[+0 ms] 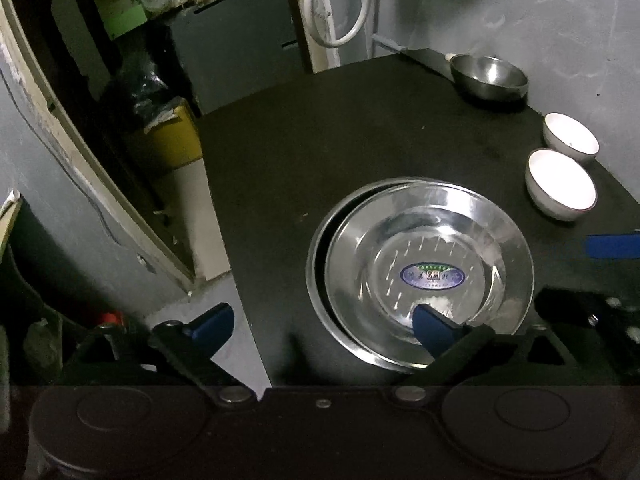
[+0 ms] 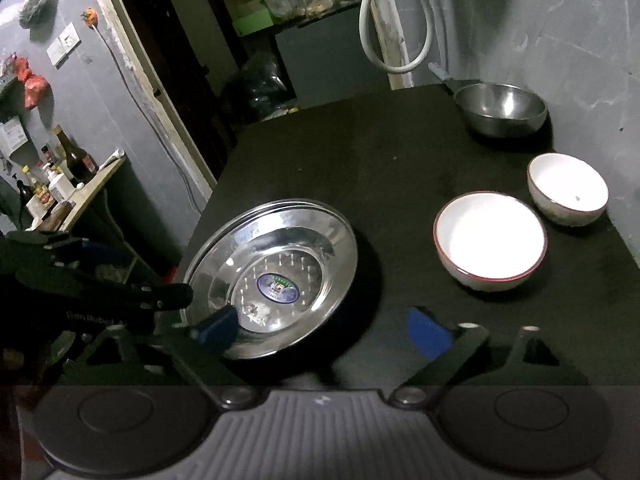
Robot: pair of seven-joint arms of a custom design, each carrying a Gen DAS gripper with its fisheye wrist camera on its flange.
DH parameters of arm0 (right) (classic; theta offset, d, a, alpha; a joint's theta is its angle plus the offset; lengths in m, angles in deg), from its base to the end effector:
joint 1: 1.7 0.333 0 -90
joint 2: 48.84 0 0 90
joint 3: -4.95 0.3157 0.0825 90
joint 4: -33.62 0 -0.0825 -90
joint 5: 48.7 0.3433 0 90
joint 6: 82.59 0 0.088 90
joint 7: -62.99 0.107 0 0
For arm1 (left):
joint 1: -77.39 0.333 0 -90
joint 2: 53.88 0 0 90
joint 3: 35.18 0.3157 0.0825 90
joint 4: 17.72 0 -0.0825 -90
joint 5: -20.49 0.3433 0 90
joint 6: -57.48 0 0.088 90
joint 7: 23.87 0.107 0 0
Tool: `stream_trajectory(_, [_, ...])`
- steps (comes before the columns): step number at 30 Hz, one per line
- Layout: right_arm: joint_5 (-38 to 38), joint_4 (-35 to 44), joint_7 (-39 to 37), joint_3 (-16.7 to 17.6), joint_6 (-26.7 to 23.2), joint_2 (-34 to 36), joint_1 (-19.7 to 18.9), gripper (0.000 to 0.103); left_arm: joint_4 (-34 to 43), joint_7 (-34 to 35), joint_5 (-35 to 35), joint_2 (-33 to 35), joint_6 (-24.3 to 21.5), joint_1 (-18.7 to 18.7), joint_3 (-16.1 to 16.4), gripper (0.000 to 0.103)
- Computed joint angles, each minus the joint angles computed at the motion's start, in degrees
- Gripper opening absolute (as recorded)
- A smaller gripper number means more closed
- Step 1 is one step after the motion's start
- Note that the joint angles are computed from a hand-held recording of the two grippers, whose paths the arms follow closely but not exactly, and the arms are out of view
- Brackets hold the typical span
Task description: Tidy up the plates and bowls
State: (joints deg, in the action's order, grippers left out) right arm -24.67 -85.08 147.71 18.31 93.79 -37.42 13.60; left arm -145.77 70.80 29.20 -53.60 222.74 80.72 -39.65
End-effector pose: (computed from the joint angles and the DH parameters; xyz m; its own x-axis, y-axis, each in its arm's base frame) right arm 0.5391 0.2477 0.4537 0.2673 -0.9177 -0.2938 -0.7421 -0.0015 -0.6703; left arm 0.5384 -0.0194 0.4669 -0.1775 -0.9700 -0.1662 -0.7775 0.2417 -0.5806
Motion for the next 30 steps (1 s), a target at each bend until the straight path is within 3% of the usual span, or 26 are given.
stream_trajectory(4, [0.9, -2.2, -1.1, 0.3, 1.3, -1.6, -0.4, 0.103, -0.1, 3.7, -2.7, 0.0, 1.9, -0.4, -0.4, 0.102])
stream_trajectory(9, [-2.5, -5.8, 2.3, -2.9, 3.8, -4.0, 1.5, 0.103, 0.9, 2.9, 1.8, 0.7, 2.4, -1.4, -0.8, 0.102])
stream_trajectory(16, [-1.5, -8.0, 3.1, -2.5, 5.1, -5.4, -0.2, 0.103, 2.5, 0.2, 7.5, 1.6, 2.0, -2.4, -0.8, 0.102])
stream_trajectory(30, [-2.8, -9.4, 5.2, -3.7, 6.4, -5.7, -1.4, 0.103, 8.5, 2.0, 11.1, 6.1, 1.7, -5.0, -1.0, 0.102])
